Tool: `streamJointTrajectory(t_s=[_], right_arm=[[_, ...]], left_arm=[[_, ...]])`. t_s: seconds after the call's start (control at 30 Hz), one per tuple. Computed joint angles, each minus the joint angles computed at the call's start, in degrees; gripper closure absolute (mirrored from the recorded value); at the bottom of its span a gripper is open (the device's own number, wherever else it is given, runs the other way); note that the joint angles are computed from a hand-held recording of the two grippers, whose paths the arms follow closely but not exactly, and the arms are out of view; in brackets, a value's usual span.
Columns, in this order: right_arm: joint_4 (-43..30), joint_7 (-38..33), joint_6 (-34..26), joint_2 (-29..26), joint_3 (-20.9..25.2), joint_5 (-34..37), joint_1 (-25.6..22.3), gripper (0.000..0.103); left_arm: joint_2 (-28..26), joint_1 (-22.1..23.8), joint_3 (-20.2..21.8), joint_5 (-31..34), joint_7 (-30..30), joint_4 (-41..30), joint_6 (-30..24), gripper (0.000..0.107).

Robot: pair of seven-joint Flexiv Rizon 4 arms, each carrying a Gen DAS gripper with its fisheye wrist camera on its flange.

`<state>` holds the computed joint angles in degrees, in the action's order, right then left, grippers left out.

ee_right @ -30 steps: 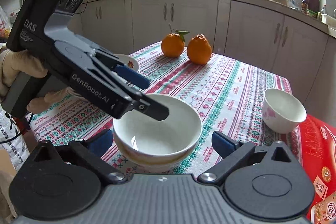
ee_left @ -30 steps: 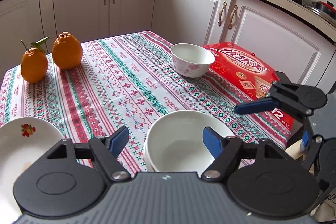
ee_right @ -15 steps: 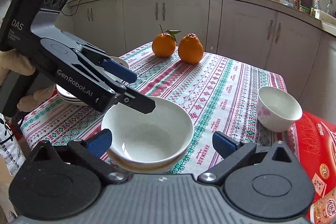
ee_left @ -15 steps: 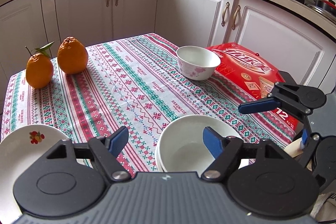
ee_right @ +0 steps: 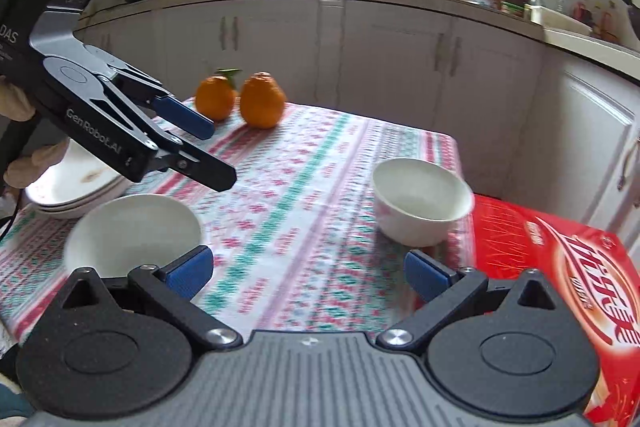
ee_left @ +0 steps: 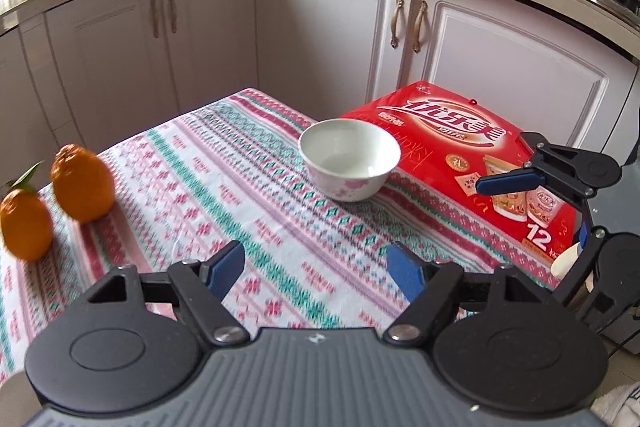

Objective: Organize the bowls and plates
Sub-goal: 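Grasp the rim of the last white bowl with the left gripper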

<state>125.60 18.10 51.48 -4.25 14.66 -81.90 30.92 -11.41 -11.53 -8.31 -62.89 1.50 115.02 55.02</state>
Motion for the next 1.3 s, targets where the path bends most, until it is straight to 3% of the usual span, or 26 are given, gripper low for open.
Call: streamJointTrajectory(t_s=[0.27, 0.73, 0.87, 1.0, 1.3], right_arm=[[1.5, -1.8, 1.2, 0.2, -2.2, -1.2, -3.9, 0.0], [-0.7, 0.0, 11.3, -4.8, -6.6, -8.6, -10.9, 0.001], [-1.5, -0.5, 12.5, -5.8, -6.9, -9.5, -11.7, 0.003], [-2.0, -1.2, 13.6, -6.4, -7.0, -9.8, -12.2, 0.012], [-2.3, -3.6, 13.1, -6.7, -7.0, -9.3, -11.9, 0.016]], left_arm=[[-8.0, -0.5, -3.1, 7.1, -5.2, -9.3, -1.4, 0.029], [-19.8, -0.6, -7.6, 18.1, -16.2, -21.7, -0.6, 0.035], [-21.7, -0.2, -8.4, 20.9, -18.4, -24.0, -2.0, 0.04], [-22.8, -0.2, -9.0, 22.6, -19.6, -25.4, -2.4, 0.044], [-24.5, -0.1, -9.4, 25.2, -21.6, -27.8, -3.9, 0.05]])
